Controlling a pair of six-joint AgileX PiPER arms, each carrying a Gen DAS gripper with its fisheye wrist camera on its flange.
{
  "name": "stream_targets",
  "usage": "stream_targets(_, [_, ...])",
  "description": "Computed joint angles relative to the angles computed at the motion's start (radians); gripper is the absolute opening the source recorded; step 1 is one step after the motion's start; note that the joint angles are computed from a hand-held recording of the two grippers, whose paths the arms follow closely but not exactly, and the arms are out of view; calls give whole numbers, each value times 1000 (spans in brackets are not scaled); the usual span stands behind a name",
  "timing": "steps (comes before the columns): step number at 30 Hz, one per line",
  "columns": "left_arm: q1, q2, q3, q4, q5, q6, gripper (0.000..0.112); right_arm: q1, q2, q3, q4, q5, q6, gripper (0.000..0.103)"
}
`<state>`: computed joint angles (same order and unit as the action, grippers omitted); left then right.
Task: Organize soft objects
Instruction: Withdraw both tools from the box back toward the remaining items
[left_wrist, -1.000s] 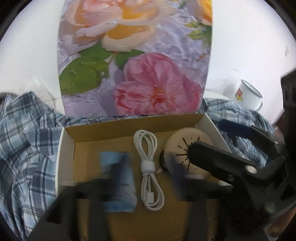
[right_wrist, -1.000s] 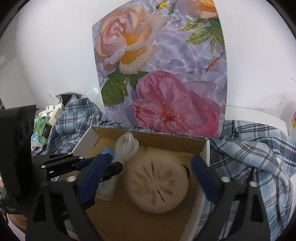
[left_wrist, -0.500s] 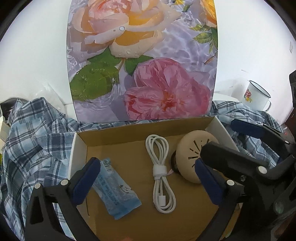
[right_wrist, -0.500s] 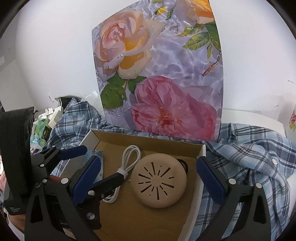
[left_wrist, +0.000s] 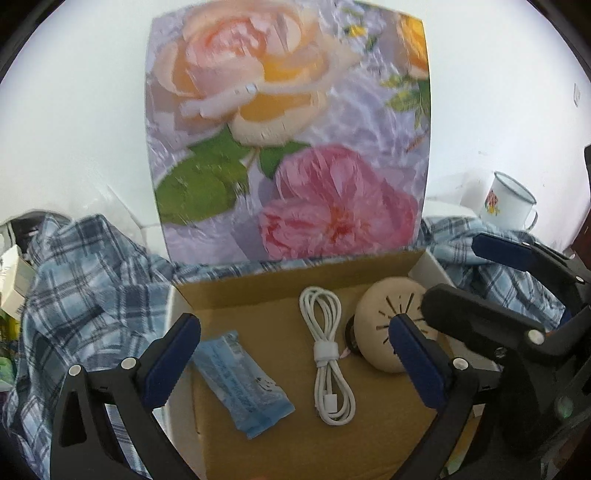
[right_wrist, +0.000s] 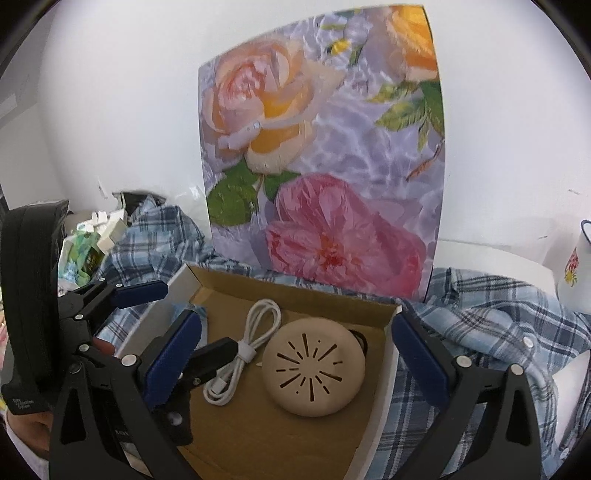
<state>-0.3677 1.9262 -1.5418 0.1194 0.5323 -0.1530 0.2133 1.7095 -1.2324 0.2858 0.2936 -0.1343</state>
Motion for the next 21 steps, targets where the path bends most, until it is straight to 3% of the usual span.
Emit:
stream_targets(2, [0, -20, 7, -3, -5, 5, 103, -1, -19, 5, -2, -2, 1, 103])
stream_targets(12, [-31, -170, 30, 50, -9, -28, 103, 64, -153, -10, -355, 35, 312, 103])
stream_targets(16, [-32, -246, 39, -2, 10, 17, 103, 109, -247, -2, -579, 67, 516, 103])
stream_targets(21, [-41, -365, 69, -31, 31, 60, 103, 163, -359, 4, -730, 143, 656, 103])
